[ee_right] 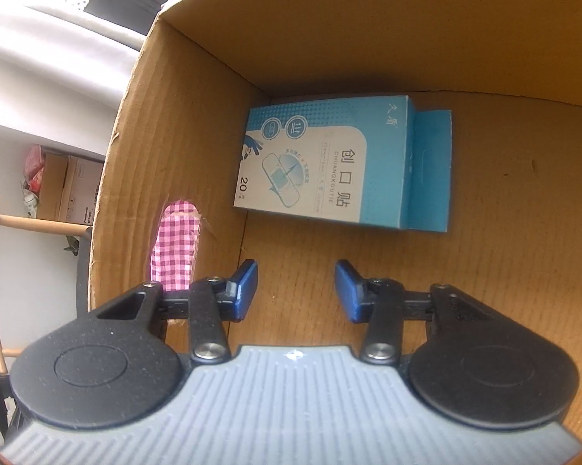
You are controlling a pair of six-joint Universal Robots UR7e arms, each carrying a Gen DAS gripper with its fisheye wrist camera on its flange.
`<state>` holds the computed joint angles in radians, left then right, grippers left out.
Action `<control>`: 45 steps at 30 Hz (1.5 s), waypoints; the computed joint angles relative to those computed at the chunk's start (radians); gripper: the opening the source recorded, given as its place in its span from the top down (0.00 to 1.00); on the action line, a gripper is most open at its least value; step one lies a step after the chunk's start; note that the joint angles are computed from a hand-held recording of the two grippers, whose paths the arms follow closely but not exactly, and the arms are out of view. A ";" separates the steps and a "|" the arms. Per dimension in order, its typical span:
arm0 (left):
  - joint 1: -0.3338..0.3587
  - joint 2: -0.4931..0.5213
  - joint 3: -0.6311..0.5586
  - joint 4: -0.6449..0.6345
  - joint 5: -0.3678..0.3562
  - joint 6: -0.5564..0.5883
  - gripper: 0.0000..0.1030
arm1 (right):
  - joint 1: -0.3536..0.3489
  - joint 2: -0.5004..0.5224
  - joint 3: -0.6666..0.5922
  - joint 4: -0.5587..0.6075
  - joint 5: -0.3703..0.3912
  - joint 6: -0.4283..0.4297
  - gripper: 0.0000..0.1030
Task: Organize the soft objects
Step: 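Carry the blue bandage box into the cardboard box and release it, then grasp the bag of cotton swabs with the right gripper and lift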
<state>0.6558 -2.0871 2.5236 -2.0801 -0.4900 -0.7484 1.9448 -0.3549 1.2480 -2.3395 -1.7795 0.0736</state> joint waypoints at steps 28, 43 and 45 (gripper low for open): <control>-0.292 -0.188 0.039 0.426 -0.152 -0.305 0.03 | -0.035 -0.736 0.822 -0.424 0.305 -0.184 0.49; -0.192 -0.062 0.113 0.101 -0.233 -0.138 0.19 | -0.012 -0.584 1.016 -0.716 0.113 -0.162 0.47; -0.197 -0.063 0.118 0.094 -0.228 -0.132 0.19 | -0.011 -0.576 1.018 -0.735 0.121 -0.159 0.48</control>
<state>0.4585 -2.1501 2.6418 -1.9858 -0.7184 -0.8799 1.9343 -0.9311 2.2660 -3.0740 -1.6588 -0.0854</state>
